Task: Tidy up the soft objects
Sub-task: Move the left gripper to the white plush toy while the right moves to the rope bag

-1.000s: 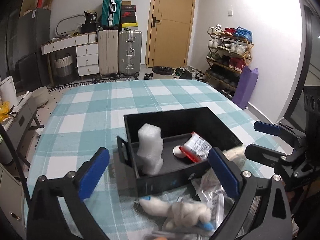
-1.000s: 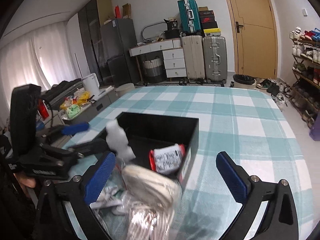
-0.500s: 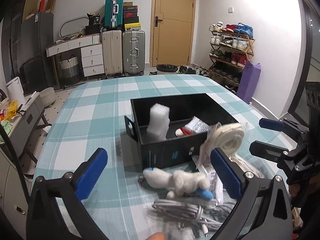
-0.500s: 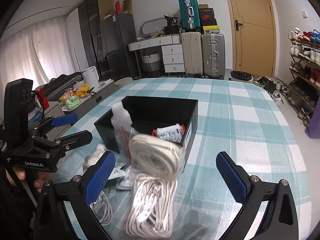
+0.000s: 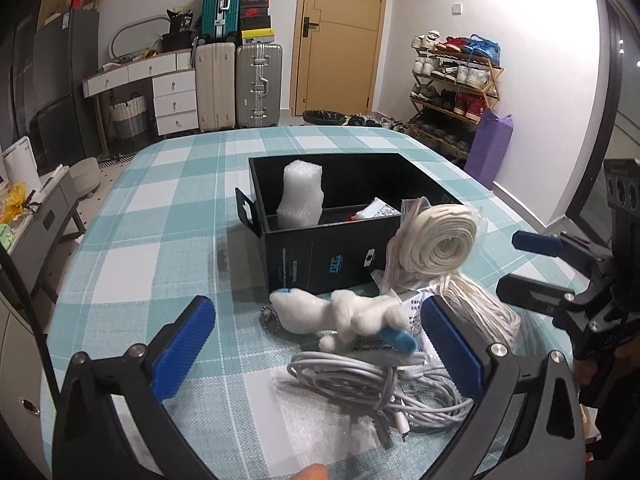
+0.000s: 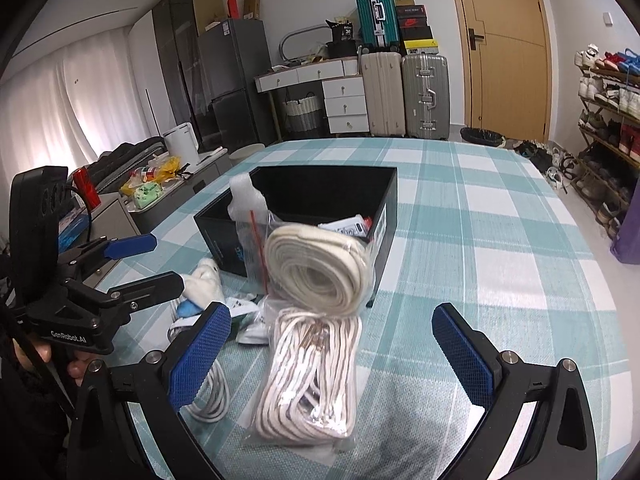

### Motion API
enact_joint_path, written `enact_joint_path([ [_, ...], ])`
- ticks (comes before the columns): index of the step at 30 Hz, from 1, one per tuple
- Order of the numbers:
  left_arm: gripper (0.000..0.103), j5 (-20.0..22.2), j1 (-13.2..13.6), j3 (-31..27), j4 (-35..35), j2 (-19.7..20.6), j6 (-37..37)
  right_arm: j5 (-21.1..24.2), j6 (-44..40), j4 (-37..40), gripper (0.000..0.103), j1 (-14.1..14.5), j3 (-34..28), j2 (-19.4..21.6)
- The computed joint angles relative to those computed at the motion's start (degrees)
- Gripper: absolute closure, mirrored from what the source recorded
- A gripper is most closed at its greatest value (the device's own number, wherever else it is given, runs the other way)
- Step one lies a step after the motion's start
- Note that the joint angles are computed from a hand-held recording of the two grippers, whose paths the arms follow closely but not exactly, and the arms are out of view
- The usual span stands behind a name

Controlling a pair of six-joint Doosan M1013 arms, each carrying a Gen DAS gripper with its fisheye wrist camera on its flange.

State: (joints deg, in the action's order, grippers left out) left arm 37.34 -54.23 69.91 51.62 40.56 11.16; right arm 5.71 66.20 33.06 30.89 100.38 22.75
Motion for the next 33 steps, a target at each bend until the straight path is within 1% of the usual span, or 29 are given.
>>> enact_joint_path([
  [4,0.0,0.0,0.1,0.0,-0.7,0.1,0.5,1.6,0.8,-0.5,0.001,0.0,0.0,0.2],
  [8,0.0,-0.4,0.3,0.0,-1.4,0.2,0.9,2.7,4.7,-4.5,0.001,0.1,-0.2,0.6],
  [11,0.0,-0.6,0.4,-0.2,-2.9,0.5,2.5,3.9,4.5,-4.0,0.001,0.0,-0.5,1.1],
  [13,0.0,-0.7,0.6,-0.4,-3.4,0.6,2.8,5.1,2.3,-1.9,0.001,-0.2,-0.8,1.4],
  [15,0.0,-1.4,0.8,-0.5,-4.3,0.8,3.1,5.8,2.0,-1.9,0.001,-0.1,-1.0,1.6],
  [18,0.0,-1.7,1.2,-0.9,-6.0,1.1,4.4,7.1,-2.6,2.4,0.001,-0.3,-1.2,1.9],
  [20,0.0,-2.2,1.4,-1.3,-7.0,1.3,5.5,7.8,-3.1,2.5,0.001,-0.4,-1.5,2.0],
  [25,0.0,-1.6,1.7,-2.6,-9.6,2.0,8.5,8.5,-3.4,2.2,0.001,-0.4,-1.5,2.2],
  [33,0.0,-3.1,2.7,-3.0,-15.0,2.2,11.5,9.1,-9.1,7.7,0.001,-0.6,-1.2,2.2],
])
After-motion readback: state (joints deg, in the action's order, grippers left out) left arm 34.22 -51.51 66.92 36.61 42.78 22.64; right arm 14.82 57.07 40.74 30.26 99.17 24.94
